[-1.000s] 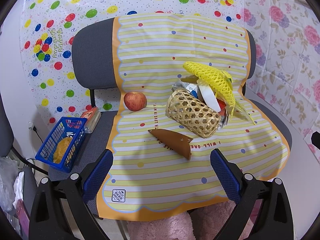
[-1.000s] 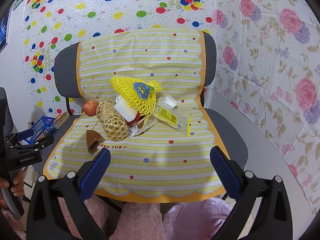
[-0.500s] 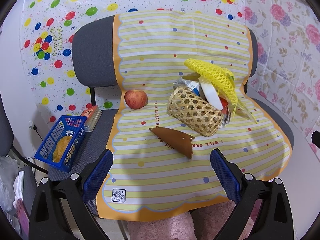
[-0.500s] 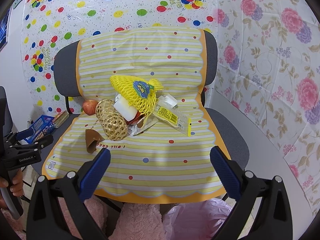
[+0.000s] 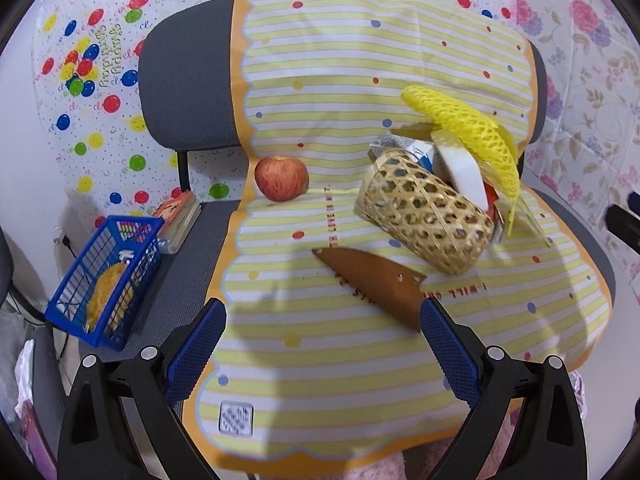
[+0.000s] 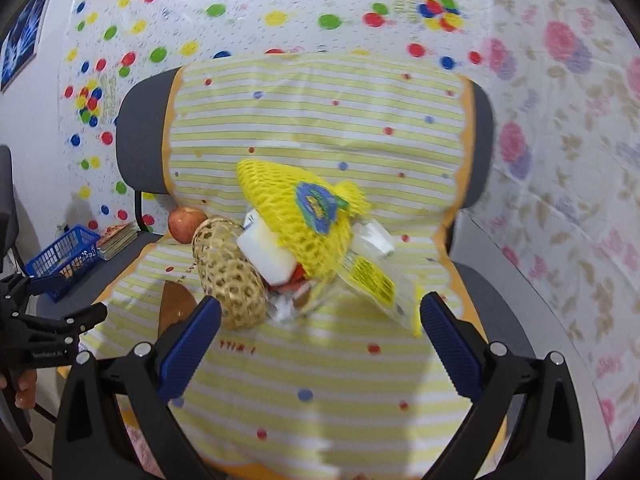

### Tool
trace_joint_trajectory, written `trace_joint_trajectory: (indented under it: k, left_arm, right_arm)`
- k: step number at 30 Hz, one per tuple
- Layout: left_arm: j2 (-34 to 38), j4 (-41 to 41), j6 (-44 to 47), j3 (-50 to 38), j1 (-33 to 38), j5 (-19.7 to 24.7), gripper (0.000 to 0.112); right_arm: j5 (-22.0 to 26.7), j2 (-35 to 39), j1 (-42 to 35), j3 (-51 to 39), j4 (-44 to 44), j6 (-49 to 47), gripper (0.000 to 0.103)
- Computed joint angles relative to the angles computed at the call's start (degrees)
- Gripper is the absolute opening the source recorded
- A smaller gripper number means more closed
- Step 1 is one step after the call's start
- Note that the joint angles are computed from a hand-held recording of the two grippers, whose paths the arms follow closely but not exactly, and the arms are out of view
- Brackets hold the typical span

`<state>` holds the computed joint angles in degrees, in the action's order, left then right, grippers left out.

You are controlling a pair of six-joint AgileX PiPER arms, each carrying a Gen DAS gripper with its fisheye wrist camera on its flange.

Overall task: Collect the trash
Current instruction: 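Grasp the yellow foam net with the right tool and lift it, then carry the foam net with the right tool while the left tool grasps the brown paper piece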

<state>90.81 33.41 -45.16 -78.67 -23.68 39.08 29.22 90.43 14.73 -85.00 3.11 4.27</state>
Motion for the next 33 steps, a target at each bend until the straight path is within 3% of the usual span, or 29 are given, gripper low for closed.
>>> trace_joint_trajectory:
  k: [2,4,7,10,12,18,23,25,28,33]
  left_arm:
    - [1.9,-3.2,3.0,-2.7,0.7,2.1,0.095]
    - [3.3,-4.4,4.7,-4.7,1.7,2.1,0.095]
    - [5.8,-5.8,7.1,-7.8,3.0,2.2,0.095]
    - [8.6,-4.4,6.7,-10.9,3.6,3.0,0.095]
    - [10.5,-8.1,10.0,-13.4,5.2,2.7,0.095]
    - [14.8,-11.8,14.2,-18.6,6.9,2.3,0.095]
    - [17.1,-12.6,15.2,-21.8,7.1,3.7,0.095]
    - [16.7,-12.2,15.0,-21.5,6.9,3.5,0.095]
    - [14.9,-11.1,14.3,-19.3,6.6,2.3,0.095]
    - [10.4,-8.6,11.8,-14.0,5.7,0.7,0.095]
  right_arm:
    - [0.9,3.4,1.1,-4.3,-4.1,2.3,0.097]
    - [0.7,6.6,1.1,-7.6,-3.8,0.3,0.097]
    - [-0.6,12.3,2.1,-13.9,-10.3,0.6,0.094]
    - [3.0,18.5,2.3,-22.9,-10.4,-1.5,0.085]
    - [6.5,22.3,3.0,-28.7,-13.2,-1.3,0.082]
    - [11.9,29.2,4.8,-37.5,-19.7,-0.9,0.077]
    - [15.1,34.6,5.9,-45.4,-24.6,0.2,0.06]
    - [15.0,35.1,5.7,-46.3,-24.8,0.9,0.043]
    - [11.5,32.0,3.7,-42.9,-21.3,2.6,0.028]
    - [3.0,21.9,-4.1,-32.3,-8.7,4.8,0.014]
